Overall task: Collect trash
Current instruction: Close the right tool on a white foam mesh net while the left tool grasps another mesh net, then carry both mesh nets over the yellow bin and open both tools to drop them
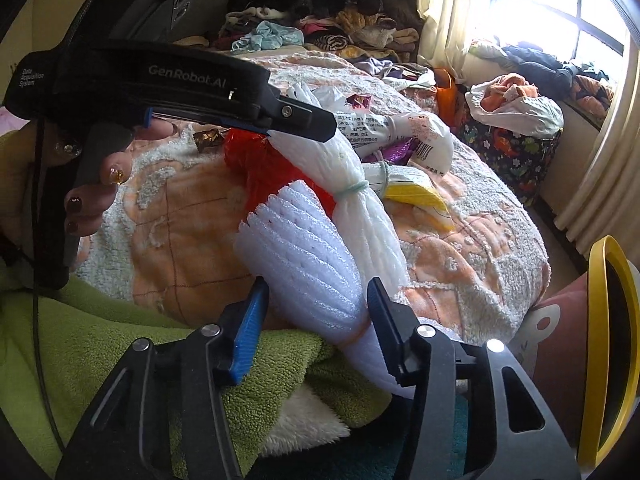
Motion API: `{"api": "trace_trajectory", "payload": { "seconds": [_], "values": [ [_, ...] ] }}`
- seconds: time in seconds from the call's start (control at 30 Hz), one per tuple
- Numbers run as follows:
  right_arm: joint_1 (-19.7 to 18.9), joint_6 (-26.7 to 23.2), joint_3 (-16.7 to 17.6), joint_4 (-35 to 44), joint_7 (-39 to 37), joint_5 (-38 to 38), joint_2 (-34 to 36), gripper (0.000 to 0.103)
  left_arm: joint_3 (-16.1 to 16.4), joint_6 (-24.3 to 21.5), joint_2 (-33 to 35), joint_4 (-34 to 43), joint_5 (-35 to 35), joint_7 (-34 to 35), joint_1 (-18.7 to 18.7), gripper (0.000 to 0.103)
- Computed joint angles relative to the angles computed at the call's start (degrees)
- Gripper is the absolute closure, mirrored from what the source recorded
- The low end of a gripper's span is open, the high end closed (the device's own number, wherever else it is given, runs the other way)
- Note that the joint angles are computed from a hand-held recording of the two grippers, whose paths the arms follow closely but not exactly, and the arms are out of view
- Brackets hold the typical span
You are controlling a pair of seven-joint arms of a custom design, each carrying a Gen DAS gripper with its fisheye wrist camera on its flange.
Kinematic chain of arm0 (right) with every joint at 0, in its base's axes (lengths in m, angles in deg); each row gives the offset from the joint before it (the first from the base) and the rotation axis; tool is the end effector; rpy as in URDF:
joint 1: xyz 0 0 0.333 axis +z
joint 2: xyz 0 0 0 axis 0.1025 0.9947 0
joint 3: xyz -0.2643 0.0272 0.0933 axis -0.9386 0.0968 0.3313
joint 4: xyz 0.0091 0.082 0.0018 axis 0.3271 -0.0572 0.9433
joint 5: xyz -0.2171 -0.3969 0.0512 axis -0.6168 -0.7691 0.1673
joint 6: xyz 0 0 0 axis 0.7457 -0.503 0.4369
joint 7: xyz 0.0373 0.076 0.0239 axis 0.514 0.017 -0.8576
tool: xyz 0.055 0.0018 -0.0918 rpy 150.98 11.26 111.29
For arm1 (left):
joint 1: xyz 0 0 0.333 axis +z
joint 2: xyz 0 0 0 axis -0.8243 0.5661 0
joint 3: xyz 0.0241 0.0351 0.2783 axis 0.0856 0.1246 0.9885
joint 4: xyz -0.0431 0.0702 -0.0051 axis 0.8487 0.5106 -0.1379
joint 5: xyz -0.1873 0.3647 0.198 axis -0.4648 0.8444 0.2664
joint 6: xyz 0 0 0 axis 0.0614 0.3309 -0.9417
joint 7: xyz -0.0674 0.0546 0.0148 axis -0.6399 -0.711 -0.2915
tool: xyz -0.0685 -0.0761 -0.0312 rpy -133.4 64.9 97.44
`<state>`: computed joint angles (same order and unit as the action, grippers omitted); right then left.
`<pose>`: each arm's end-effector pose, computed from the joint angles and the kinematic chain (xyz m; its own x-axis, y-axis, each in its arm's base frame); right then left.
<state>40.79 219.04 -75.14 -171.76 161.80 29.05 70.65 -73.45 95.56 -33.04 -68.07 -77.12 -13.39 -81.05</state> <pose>0.4272 0.4999 0.4705 0.6796 -0.7300 0.0724 -0.5040 -0.5364 -0.6770 0.4537 -0.2922 0.5060 -0.2266 -0.9121 0.3418 -0.7420 -0.0657 -0.6671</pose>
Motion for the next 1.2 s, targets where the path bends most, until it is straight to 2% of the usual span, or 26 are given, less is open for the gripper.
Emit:
{"api": "trace_trajectory", "payload": {
  "seconds": [0.07, 0.17, 0.33, 0.43, 0.57, 0.8, 1.0, 1.1, 1.2],
  "values": [
    [-0.2, 1.2, -0.1, -0.9, 0.3, 0.4, -0.6, 0.061, -0.1, -0.4, 0.3, 0.4, 0.1, 0.4, -0.2, 0.081],
    [-0.6, 3.0, -0.1, -2.4, 1.2, 0.3, -1.8, 0.068, -0.5, -0.3, 0.3, 0.7, 0.5, 0.4, -0.2, 0.096],
    [-2.3, 8.7, 0.5, -6.7, 2.1, 1.2, -5.5, 0.073, -2.7, 2.4, -0.2, 1.3, 3.8, -2.9, 1.7, 0.098],
    [-3.6, 12.2, 1.0, -8.6, 2.2, 2.9, -7.5, 0.074, -6.0, 4.0, 0.0, 2.9, 9.2, -8.1, 5.5, 0.098],
    [-7.3, 17.1, 3.3, -10.4, 5.7, 1.6, -9.8, 0.074, -7.6, 5.1, 0.2, 4.6, 14.4, -13.2, 7.8, 0.098],
    [-16.3, 20.7, 9.5, -11.5, 12.1, -0.3, -12.9, 0.074, -6.3, 4.7, 1.4, 7.0, 17.3, -14.8, 6.4, 0.098],
    [-23.8, 22.7, 14.3, -12.9, 15.5, -0.6, -16.1, 0.074, -7.2, 4.9, 3.2, 9.2, 18.8, -15.5, 6.0, 0.098],
    [-29.0, 23.8, 18.3, -13.9, 17.4, -0.1, -18.1, 0.074, -7.5, 4.9, 4.6, 10.6, 19.4, -15.4, 5.6, 0.098],
    [-31.8, 24.9, 19.8, -15.2, 17.6, 2.3, -20.2, 0.074, -8.0, 4.9, 5.9, 12.1, 20.0, -15.4, 5.3, 0.098]
  ]
}}
